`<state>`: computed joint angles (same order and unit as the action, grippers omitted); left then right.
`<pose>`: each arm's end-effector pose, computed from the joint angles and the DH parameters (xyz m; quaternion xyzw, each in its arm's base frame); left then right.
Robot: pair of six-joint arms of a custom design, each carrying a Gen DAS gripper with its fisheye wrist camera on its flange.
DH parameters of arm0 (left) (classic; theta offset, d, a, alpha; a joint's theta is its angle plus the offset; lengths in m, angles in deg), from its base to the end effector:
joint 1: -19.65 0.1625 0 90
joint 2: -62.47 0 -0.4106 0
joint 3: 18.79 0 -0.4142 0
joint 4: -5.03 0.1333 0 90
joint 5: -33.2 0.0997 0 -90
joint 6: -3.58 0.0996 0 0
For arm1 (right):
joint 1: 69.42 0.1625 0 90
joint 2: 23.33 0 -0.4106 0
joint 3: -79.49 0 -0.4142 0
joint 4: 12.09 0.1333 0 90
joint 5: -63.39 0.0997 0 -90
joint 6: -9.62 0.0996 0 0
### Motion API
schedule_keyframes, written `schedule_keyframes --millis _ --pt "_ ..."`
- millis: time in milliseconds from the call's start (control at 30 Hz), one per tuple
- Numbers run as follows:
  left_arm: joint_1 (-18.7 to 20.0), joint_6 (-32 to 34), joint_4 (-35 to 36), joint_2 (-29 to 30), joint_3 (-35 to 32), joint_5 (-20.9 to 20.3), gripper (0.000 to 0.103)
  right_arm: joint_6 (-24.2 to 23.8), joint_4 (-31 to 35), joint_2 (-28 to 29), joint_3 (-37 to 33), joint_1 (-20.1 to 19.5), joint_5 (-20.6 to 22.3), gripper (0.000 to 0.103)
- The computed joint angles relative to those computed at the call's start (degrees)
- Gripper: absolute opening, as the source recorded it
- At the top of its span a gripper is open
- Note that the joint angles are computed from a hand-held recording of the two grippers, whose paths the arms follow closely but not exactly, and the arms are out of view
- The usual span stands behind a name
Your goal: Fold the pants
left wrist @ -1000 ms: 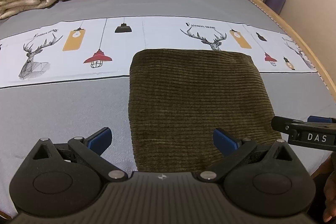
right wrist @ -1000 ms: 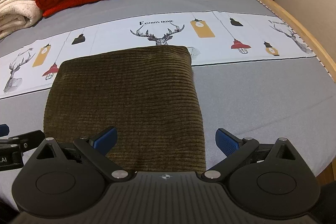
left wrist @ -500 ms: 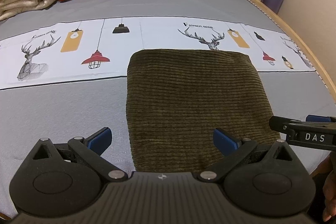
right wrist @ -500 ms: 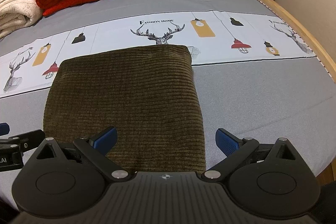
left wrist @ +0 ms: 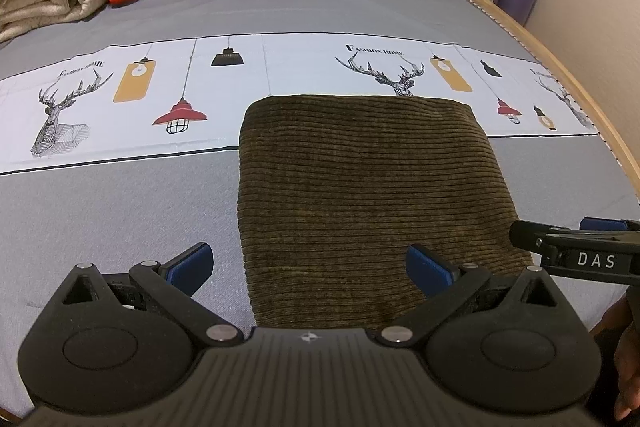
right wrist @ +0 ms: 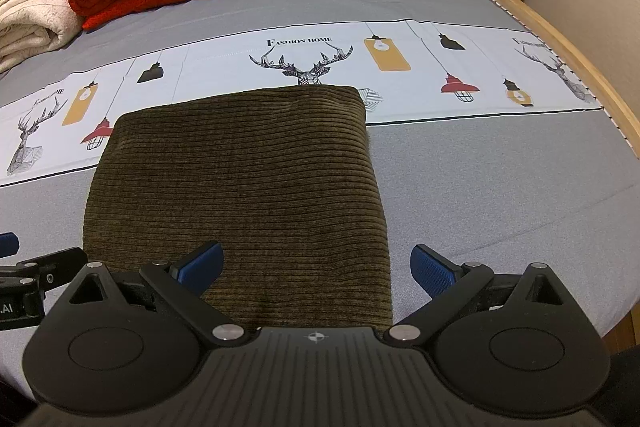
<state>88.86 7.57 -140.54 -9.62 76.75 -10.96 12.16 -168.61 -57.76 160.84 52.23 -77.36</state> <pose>-0.0313 -0.6594 0.3826 0.0847 0.8876 -0.3067 0.3330 0.4344 -0.5976 0.0662 0.1531 -0.8801 0.2711 0.3584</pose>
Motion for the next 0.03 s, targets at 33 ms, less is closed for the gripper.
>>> schedule_keyframes --millis 33 --pt "-0.01 -0.06 0.07 0.02 -0.02 0.04 0.103 0.00 0.00 0.00 0.00 0.00 0.00 0.100"
